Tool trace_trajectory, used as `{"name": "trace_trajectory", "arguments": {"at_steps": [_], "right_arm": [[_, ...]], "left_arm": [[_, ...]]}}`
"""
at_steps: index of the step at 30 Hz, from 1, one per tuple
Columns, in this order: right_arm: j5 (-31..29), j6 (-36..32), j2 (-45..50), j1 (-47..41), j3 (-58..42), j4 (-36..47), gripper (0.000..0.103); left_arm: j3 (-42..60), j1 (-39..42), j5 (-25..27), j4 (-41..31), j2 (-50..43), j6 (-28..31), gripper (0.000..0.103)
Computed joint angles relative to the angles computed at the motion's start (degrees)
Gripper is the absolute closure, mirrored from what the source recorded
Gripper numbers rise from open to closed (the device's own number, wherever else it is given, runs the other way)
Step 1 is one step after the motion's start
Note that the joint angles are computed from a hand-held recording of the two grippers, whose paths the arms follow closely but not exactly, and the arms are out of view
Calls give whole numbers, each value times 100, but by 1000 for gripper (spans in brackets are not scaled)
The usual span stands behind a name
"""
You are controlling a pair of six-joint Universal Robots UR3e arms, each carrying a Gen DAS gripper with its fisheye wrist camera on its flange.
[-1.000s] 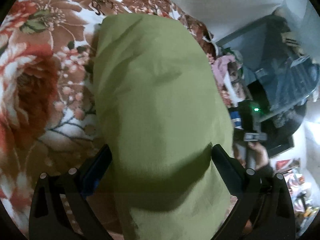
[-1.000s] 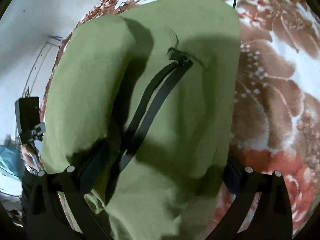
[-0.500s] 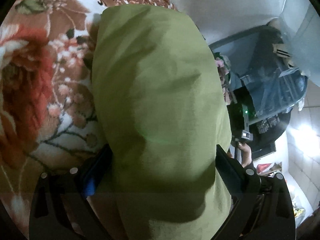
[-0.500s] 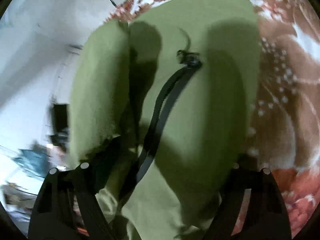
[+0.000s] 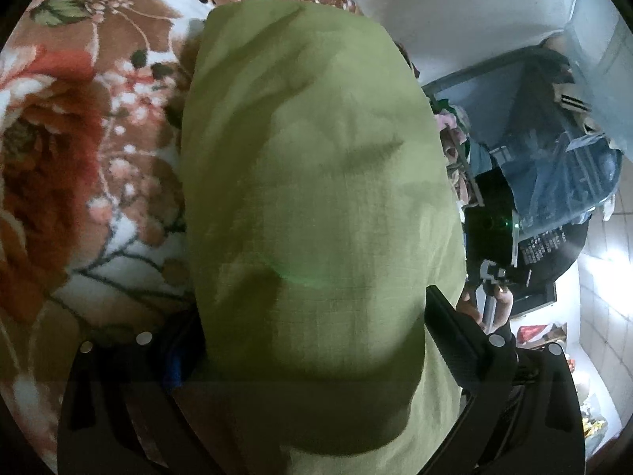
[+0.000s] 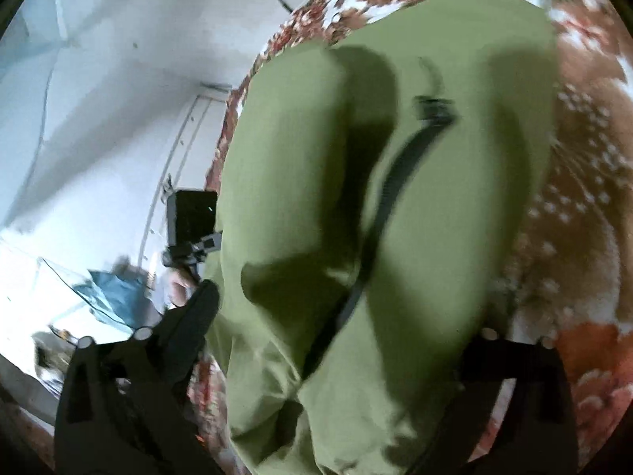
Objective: Fold large clothes
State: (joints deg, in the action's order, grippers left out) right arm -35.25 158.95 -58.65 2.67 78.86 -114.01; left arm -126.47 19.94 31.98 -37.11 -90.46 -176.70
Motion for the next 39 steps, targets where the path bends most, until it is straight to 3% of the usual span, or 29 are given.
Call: {"name": "trace_trajectory", "arguments": {"at_steps": [3, 5, 10, 14, 15, 18, 24, 31, 34, 37, 39], "right_arm": [[-184, 444, 358, 178, -300, -244, 4], [-186, 556, 571, 115, -370, -219, 11], [202, -305, 641, -307, -205, 343, 61], [212, -90, 537, -341, 201, -253, 77], [198, -50, 465, -323, 289, -415, 78], [188, -143, 238, -361, 439, -436, 81], [261, -104, -293, -492, 849, -541, 83], [272, -583, -1391, -840, 1053, 451, 83], [407, -1296, -2396, -1312, 1276, 1608, 83], [386, -2382, -3233, -2035, 1273, 3208, 83], [303, -3568, -3751, -2846, 951, 4954, 83]], "left_arm": [[5, -37, -99, 152, -123, -68, 6], [-7, -41, -137, 149, -158, -8, 8], [-54, 98, -182, -213, -82, 355, 21], [-179, 3, -110, 524, -144, -44, 50], [-221, 1, -73, 687, -76, -223, 60], [-186, -141, 148, 806, 197, -627, 73], [402, -454, 503, 277, 588, -845, 79], [1214, -921, 741, -444, 1125, -1195, 80], [1729, -1352, 943, -453, 1158, -1588, 80], [2679, -2217, 1473, -353, 719, -2147, 80], [3439, -2809, 1822, -384, 289, -2439, 80]]}}
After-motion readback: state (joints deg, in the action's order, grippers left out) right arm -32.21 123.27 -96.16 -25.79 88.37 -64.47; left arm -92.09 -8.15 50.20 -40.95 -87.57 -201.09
